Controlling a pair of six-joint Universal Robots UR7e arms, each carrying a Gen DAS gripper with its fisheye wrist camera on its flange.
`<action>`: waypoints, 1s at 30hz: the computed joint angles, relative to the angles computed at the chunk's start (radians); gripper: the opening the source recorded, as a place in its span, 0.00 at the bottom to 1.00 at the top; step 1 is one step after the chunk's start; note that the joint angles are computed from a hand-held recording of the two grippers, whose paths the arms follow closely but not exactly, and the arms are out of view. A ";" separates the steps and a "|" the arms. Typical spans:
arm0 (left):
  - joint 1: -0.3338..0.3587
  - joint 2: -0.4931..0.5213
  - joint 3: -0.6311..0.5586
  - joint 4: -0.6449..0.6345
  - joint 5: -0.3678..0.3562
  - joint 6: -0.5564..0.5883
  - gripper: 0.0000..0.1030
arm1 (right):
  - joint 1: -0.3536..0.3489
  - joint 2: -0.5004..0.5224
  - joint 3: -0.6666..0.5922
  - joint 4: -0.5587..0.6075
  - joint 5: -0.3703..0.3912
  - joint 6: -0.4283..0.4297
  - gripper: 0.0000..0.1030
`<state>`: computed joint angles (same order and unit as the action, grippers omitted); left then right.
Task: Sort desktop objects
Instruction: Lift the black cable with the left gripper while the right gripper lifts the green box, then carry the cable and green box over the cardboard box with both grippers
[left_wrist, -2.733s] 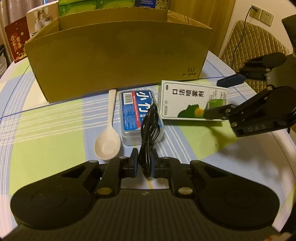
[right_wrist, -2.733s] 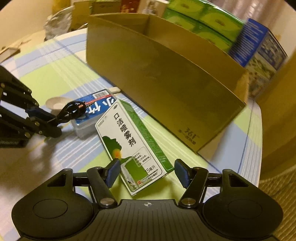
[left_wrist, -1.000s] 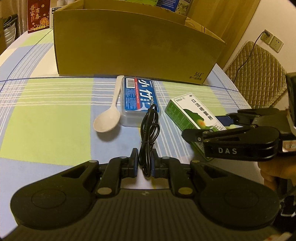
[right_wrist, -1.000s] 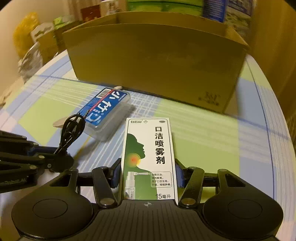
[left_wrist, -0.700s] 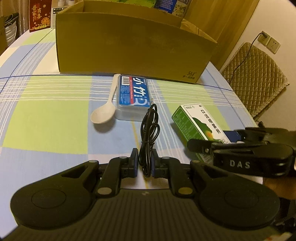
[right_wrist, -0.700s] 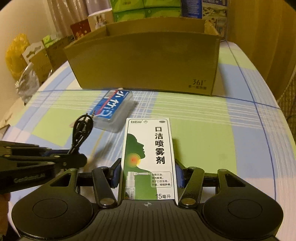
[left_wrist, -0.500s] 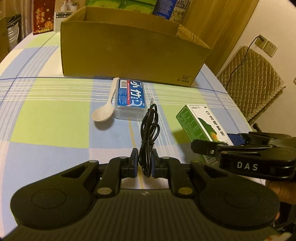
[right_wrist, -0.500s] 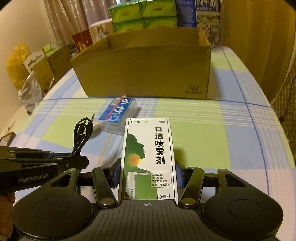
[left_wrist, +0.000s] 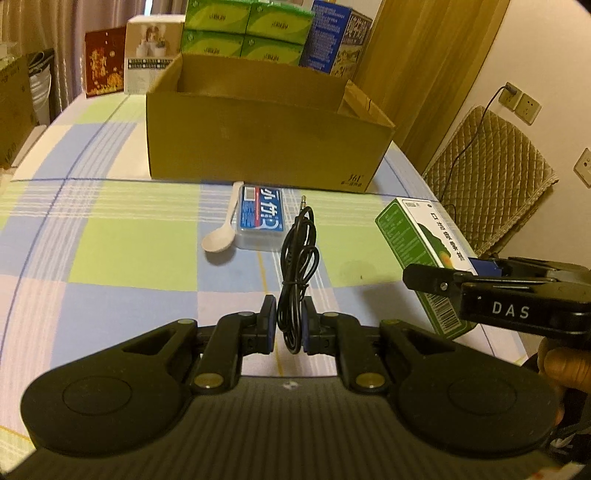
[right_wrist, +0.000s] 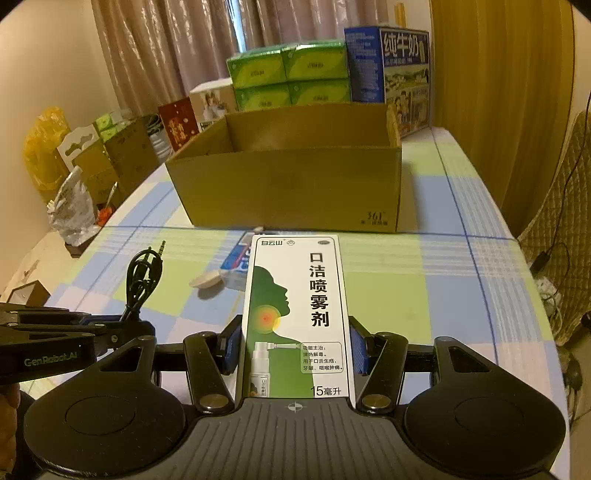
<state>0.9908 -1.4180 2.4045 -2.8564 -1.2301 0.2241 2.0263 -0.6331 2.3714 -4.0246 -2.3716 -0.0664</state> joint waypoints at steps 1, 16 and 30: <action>-0.006 -0.009 0.003 0.004 0.002 -0.003 0.10 | 0.007 -0.003 0.000 0.002 -0.004 0.002 0.51; -0.062 -0.097 0.020 0.051 0.029 -0.025 0.10 | 0.060 -0.040 0.017 0.002 -0.041 0.008 0.51; -0.066 -0.091 0.012 0.056 0.031 -0.021 0.10 | 0.057 -0.054 0.019 0.010 -0.040 0.005 0.51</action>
